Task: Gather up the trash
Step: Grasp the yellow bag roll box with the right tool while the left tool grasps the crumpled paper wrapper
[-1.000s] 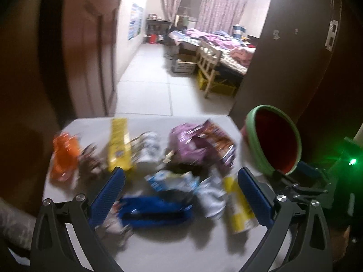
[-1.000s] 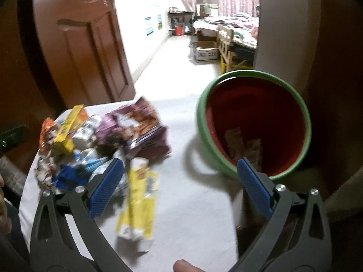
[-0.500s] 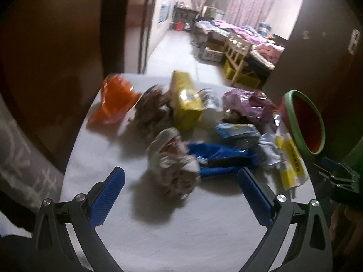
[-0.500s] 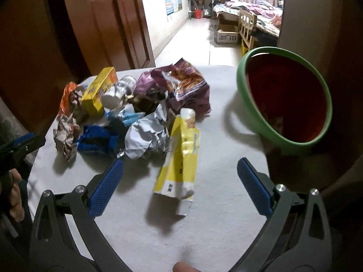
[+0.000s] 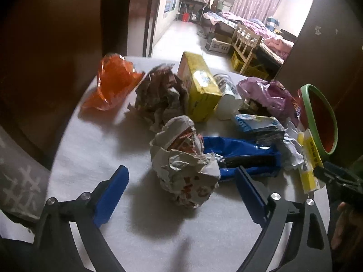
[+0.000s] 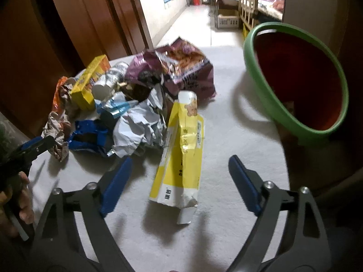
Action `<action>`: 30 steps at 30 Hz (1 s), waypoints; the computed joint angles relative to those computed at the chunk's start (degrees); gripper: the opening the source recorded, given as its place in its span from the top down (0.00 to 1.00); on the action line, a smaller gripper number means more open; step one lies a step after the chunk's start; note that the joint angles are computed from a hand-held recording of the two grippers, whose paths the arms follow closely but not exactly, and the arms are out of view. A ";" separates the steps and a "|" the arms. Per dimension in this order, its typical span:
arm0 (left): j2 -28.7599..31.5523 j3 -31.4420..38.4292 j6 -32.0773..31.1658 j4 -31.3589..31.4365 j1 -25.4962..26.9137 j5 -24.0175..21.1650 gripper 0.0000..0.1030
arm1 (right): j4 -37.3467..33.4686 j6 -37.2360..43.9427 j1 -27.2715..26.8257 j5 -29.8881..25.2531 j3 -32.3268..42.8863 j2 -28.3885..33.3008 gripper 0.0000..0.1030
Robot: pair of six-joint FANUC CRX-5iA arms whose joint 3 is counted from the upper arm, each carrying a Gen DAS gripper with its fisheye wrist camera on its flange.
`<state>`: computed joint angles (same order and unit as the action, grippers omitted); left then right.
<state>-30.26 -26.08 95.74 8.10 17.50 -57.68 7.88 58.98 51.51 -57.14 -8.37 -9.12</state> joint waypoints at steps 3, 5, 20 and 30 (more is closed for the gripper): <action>1.57 -0.09 0.61 -0.16 -0.20 0.92 0.16 | -2.53 1.51 -1.13 -0.93 1.29 1.54 0.24; 2.10 -0.60 0.63 0.64 0.09 1.52 0.19 | -3.33 2.23 -1.42 -1.13 1.83 2.25 0.27; 4.34 -0.58 1.13 0.14 -0.54 2.86 0.55 | -6.07 5.65 -2.56 -2.92 3.76 4.85 0.53; 3.49 2.33 4.63 -6.06 -2.93 1.83 0.62 | -5.18 4.84 -2.41 -2.84 3.13 3.34 0.56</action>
